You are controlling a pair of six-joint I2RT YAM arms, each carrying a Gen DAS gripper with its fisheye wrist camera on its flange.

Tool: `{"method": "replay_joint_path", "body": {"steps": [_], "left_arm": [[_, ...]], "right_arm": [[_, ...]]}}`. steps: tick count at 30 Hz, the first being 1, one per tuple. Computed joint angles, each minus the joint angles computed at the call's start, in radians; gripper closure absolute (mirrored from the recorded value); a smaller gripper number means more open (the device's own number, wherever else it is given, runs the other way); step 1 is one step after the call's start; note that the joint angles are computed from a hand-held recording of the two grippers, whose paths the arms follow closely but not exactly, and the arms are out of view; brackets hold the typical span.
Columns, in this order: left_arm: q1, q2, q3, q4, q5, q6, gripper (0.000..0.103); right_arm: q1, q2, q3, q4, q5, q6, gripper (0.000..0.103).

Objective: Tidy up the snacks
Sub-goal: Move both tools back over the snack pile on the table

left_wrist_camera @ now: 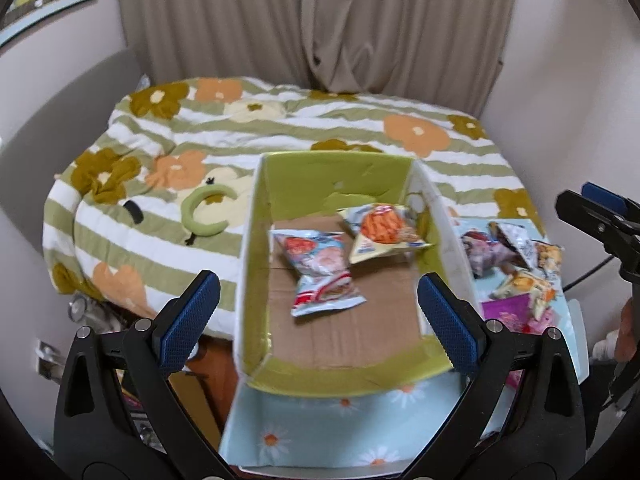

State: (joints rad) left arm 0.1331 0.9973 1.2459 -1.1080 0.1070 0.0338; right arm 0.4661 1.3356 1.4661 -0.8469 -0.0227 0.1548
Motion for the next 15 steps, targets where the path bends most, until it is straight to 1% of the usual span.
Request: {"method": "replay_joint_path", "body": {"steps": [4,6,8,10,11,12,13,14,15], "left_arm": [[-0.185,-0.078,-0.014,-0.038,-0.103,-0.135,0.004],[-0.306,-0.107,-0.022,-0.059,-0.176,-0.234,0.004],[-0.458,-0.123,-0.026,-0.083,-0.272,-0.361,0.004],[-0.657,-0.122,-0.031,-0.117,-0.395,-0.530,0.004],[-0.758,-0.111,-0.031,-0.136,-0.452,-0.619,0.004],[-0.838,-0.099,-0.032,-0.151,-0.494,-0.692,0.004],[-0.919,-0.084,-0.032,-0.167,-0.534,-0.767,0.004],[-1.021,-0.055,-0.031,-0.184,-0.577,-0.863,0.004],[-1.089,-0.036,-0.032,-0.194,-0.604,-0.930,0.004]], "right_arm": [[-0.084,-0.170,-0.097,-0.041,0.003,-0.025,0.001],[-0.156,-0.236,-0.137,-0.061,-0.042,-0.057,0.001],[-0.257,-0.313,-0.188,-0.083,-0.100,-0.108,0.001],[-0.383,-0.368,-0.226,-0.110,-0.189,-0.178,0.001],[-0.466,-0.388,-0.240,-0.133,-0.253,-0.229,0.001],[-0.540,-0.400,-0.251,-0.156,-0.306,-0.277,0.001],[-0.638,-0.404,-0.261,-0.190,-0.375,-0.345,0.001],[-0.713,-0.407,-0.269,-0.218,-0.428,-0.404,0.001],[-0.799,-0.408,-0.280,-0.252,-0.484,-0.477,0.001]]}}
